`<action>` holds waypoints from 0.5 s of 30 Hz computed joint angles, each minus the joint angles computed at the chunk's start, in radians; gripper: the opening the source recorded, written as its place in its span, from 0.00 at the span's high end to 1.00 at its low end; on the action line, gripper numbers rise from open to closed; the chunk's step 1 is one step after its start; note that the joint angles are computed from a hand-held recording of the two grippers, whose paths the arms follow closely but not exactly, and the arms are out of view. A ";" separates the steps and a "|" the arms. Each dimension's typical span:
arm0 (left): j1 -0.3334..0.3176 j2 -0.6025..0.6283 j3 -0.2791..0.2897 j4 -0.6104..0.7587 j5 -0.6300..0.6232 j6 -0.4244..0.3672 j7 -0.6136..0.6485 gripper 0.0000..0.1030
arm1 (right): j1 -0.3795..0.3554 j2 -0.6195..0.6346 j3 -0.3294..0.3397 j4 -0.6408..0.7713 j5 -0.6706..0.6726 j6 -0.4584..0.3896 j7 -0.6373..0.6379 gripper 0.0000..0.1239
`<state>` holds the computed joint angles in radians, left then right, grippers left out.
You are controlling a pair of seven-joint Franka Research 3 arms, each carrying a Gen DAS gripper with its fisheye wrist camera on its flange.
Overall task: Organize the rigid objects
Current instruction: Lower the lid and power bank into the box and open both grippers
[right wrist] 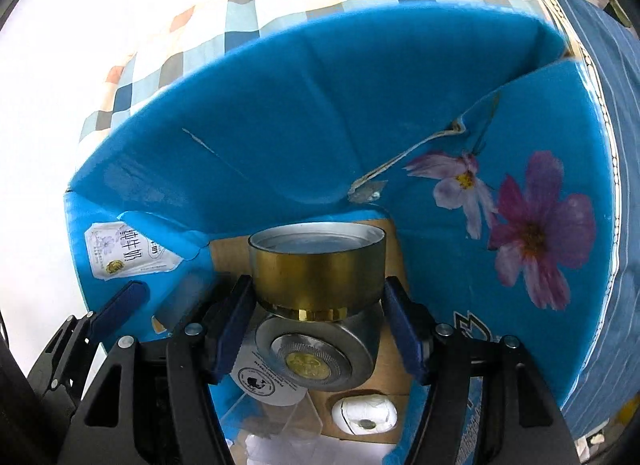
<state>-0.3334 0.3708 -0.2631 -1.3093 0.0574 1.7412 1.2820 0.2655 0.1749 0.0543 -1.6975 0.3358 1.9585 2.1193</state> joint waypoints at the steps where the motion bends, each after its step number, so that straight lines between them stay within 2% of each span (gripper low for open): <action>1: 0.003 -0.005 -0.001 0.001 -0.009 -0.004 -0.002 0.21 | 0.001 -0.002 -0.001 0.003 -0.006 -0.005 0.006 0.46; 3: 0.003 -0.018 -0.003 -0.005 -0.012 0.000 -0.004 0.08 | -0.004 0.000 -0.005 0.013 -0.011 -0.013 0.000 0.46; 5: -0.002 -0.040 0.000 -0.023 0.007 0.012 -0.010 0.01 | -0.009 -0.010 -0.007 0.014 -0.008 -0.024 -0.009 0.46; 9: 0.006 -0.106 0.002 -0.094 0.008 0.045 -0.036 0.01 | -0.010 -0.047 -0.007 -0.003 -0.029 -0.035 -0.018 0.42; 11: 0.007 -0.148 0.004 -0.138 0.026 0.061 -0.048 0.01 | -0.006 -0.077 -0.006 -0.025 -0.060 -0.043 -0.027 0.29; 15: 0.013 -0.243 0.006 -0.246 0.051 0.103 -0.074 0.01 | 0.001 -0.133 0.001 -0.063 -0.119 -0.047 -0.051 0.29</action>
<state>-0.3200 0.1273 -0.2572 -1.5550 0.1088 1.8437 1.2076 0.2666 0.0417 0.0556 -1.7602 0.2167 1.9111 2.0685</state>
